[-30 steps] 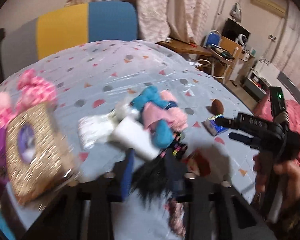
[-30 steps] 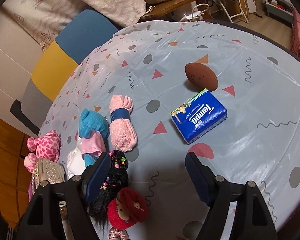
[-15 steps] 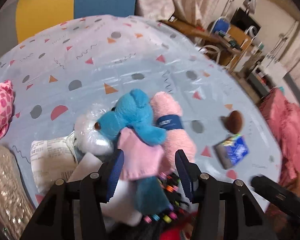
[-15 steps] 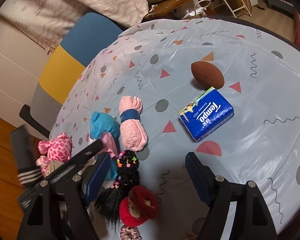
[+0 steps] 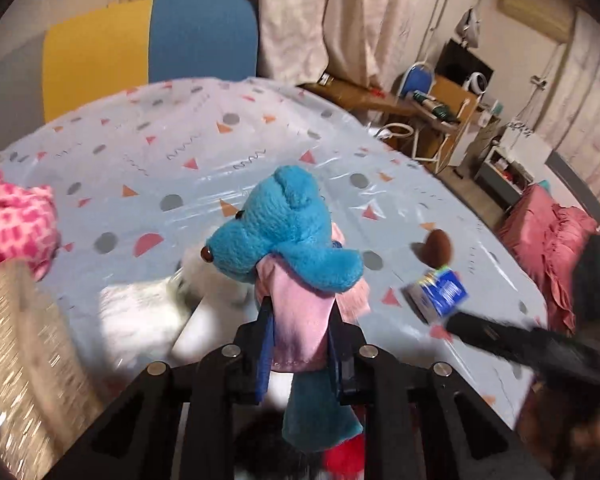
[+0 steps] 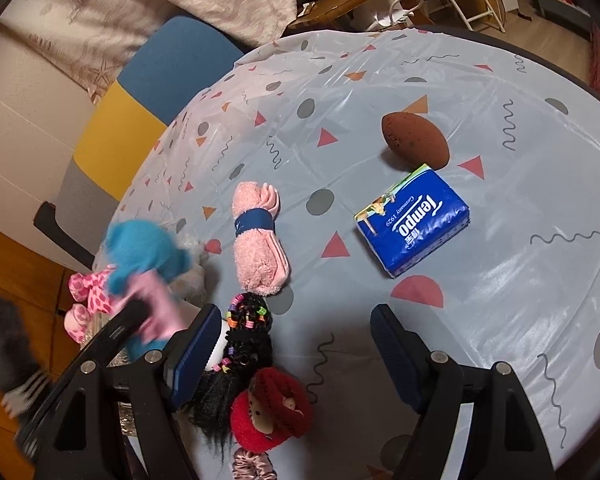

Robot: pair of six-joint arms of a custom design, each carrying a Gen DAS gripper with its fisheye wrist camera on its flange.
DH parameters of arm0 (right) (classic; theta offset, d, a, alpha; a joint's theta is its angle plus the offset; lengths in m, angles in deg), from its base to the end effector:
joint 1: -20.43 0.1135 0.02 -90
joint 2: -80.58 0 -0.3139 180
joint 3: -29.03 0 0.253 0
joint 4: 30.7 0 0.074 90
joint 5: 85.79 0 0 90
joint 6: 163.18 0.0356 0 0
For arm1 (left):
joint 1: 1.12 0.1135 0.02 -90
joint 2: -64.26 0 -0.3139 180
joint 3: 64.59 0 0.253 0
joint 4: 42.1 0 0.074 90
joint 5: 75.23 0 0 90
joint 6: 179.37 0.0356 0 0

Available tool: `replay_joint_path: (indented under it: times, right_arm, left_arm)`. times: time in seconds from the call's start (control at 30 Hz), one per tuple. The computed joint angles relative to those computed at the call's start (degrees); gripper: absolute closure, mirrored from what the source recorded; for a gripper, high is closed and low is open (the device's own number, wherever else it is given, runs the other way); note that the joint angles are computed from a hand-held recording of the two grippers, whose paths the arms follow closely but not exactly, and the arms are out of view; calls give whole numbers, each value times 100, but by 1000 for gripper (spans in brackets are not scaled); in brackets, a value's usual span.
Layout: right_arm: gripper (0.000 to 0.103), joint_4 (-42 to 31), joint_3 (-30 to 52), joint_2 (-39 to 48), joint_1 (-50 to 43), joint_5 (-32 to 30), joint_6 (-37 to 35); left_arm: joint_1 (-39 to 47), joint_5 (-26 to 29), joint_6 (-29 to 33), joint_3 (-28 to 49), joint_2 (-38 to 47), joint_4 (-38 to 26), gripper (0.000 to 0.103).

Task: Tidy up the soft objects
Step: 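Grasp the blue plush doll in pink dress with the left tool, then grasp the pink rolled towel with the right tool while the left tool holds the doll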

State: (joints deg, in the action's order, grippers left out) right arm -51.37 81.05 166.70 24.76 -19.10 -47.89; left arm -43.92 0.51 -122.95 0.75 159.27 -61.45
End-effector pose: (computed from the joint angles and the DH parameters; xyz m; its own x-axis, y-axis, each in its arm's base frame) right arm 0.2680 0.0344 0.1977 -0.8633 0.3281 -0.3835 0.0795 0.8388 0.5387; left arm 0.2543 -0.2235 0.2191 -0.7601 -0.0267 -0.6492 0.1435 0.9676 -0.2078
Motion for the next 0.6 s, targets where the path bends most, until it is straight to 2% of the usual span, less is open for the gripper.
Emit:
replay_joint_path:
  times: [0.17,0.3,0.47,0.6]
  right_arm:
    - [24,-30,14,122,194,172,-102]
    - [24,-50,38,251,433,385,-246]
    - [24,-126,197,385,856,720,-458]
    - [24,-226,716,658,1132,1120,-565]
  left_arm:
    - [-832,-533,-415,-928,-1154,-293,80]
    - [-1853,-1055,-1316,-1695,-1817,-670,80]
    - [-3050,-1387,-3045,-2454,-2256,-1235,80]
    - [-3610,-1535,-4127,-2887,-2440,-1457,79]
